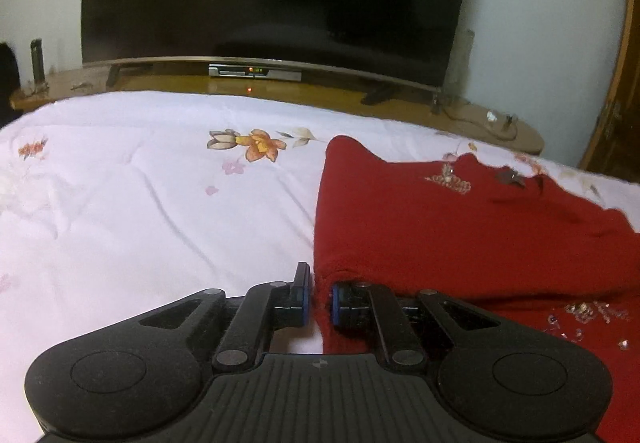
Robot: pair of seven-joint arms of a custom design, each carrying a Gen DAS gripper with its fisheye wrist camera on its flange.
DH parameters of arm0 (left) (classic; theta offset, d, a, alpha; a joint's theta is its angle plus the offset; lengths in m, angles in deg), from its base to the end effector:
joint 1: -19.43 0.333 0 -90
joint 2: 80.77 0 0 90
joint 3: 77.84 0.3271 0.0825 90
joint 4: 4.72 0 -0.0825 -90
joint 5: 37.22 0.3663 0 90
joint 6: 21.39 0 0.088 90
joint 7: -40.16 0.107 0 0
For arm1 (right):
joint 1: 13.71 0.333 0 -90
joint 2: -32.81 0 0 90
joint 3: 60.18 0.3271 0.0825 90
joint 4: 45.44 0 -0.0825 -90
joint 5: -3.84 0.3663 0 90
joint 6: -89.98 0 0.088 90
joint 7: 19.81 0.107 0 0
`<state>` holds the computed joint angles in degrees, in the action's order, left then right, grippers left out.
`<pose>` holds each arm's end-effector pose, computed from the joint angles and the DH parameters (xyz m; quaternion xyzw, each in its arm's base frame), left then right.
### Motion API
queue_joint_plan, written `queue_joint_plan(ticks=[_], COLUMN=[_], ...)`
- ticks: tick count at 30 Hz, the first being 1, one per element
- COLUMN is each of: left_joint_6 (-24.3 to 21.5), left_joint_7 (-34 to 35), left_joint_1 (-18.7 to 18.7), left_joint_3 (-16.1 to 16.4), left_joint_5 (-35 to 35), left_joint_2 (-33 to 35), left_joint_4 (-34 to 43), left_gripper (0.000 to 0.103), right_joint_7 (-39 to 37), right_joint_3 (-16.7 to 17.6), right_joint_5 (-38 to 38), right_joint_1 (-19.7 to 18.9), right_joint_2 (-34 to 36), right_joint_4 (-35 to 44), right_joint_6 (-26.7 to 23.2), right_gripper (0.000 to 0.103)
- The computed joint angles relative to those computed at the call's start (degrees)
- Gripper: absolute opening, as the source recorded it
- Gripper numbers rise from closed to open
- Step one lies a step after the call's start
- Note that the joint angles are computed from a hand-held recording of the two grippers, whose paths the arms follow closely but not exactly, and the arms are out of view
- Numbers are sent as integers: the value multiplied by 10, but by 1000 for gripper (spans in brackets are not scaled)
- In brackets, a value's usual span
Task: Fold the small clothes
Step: 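Open the left gripper and release the folded edge, then move both open grippers to the hem of the narrowed red sweater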
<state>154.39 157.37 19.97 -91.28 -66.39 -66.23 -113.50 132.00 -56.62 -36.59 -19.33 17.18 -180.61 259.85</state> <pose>0.6404 -0.0922 0.4945 -0.5740 0.6834 -0.3806 0.2421 0.4828 0.0291 0.5457 -0.4688 0.7618 -0.3033 0.3284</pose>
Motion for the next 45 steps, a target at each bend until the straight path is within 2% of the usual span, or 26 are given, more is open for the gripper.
queue_joint_plan(ticks=[1, 3, 4, 5, 7, 9, 10, 12, 13, 15, 16, 17, 18, 20, 22, 26, 29, 33, 35, 36, 42, 43, 45], left_joint_6=[2, 18, 21, 8, 1, 1, 5, 4, 6, 10, 11, 13, 21, 23, 24, 25, 25, 33, 42, 39, -10, -19, -64], left_joint_7=[-5, 49, 52, 30, 25, 13, 18, 10, -7, -52, -70, -81, -90, -76, -73, -60, -27, 128, 269, 305, 362, 348, 276], left_joint_1=[-3, 24, 23, 8, 4, -7, -5, -9, -20, -47, -54, -56, -57, -34, -26, -11, 10, 75, 126, 134, 94, 78, 35], left_joint_3=[3, -33, -32, -11, -3, 8, 5, 11, 24, 58, 70, 75, 78, 56, 51, 41, 22, -58, -127, -140, -140, -128, -82], left_joint_5=[9, -41, -33, -8, -9, 6, 5, 12, 28, 70, 88, 101, 111, 104, 104, 95, 70, -78, -239, -286, -339, -324, -263], left_joint_2=[-2, -10, -11, -12, -12, -10, -10, -11, -12, -13, -15, -19, -22, -27, -31, -39, -48, -64, -64, -60, 15, 28, 57], left_joint_4=[-2, -11, -14, -15, -13, -10, -13, -15, -16, -20, -23, -28, -35, -41, -48, -56, -62, -64, -40, -23, 105, 122, 160], left_gripper=[9, 9, 9, 9, 9, 9, 9, 11, 18, 40, 63, 78, 79, 79, 79, 79, 79, 79, 79, 79, 79, 79, 79], right_joint_7=[-32, -35, -30, -17, 10, -41, -26, -29, -35, -47, -48, -43, -32, -7, 24, 54, 73, 103, 113, 115, 106, 113, 125], right_joint_3=[-13, -15, -12, -7, 4, -17, -13, -9, -11, -17, -16, -14, -8, 2, 15, 20, 24, 37, 41, 40, 33, 34, 32], right_joint_5=[36, 33, 32, 23, -14, 40, 24, 19, 25, 35, 36, 31, 20, -3, -36, -65, -86, -127, -145, -151, -160, -171, -187], right_joint_1=[20, 20, 19, 12, -7, 21, 13, 13, 17, 24, 24, 20, 13, -1, -19, -29, -38, -56, -60, -60, -37, -36, -29], right_joint_2=[11, 11, 9, 5, 2, 15, 16, 15, 15, 14, 13, 11, 5, -5, -13, -29, -40, -48, -47, -43, 2, 9, 25], right_joint_4=[5, 3, 7, 5, 2, 8, 5, 8, 10, 9, 10, 9, 5, -1, -5, -12, -16, -11, -4, 1, 38, 45, 59], right_joint_6=[-24, -20, -21, -11, 9, -22, -11, -18, -22, -26, -28, -27, -27, -23, -20, -24, -17, -8, -1, 3, 8, 7, 9], right_gripper=[6, 6, 6, 6, 6, 6, 6, 6, 6, 9, 15, 21, 23, 33, 36, 37, 37, 37, 37, 37, 37, 37, 37])
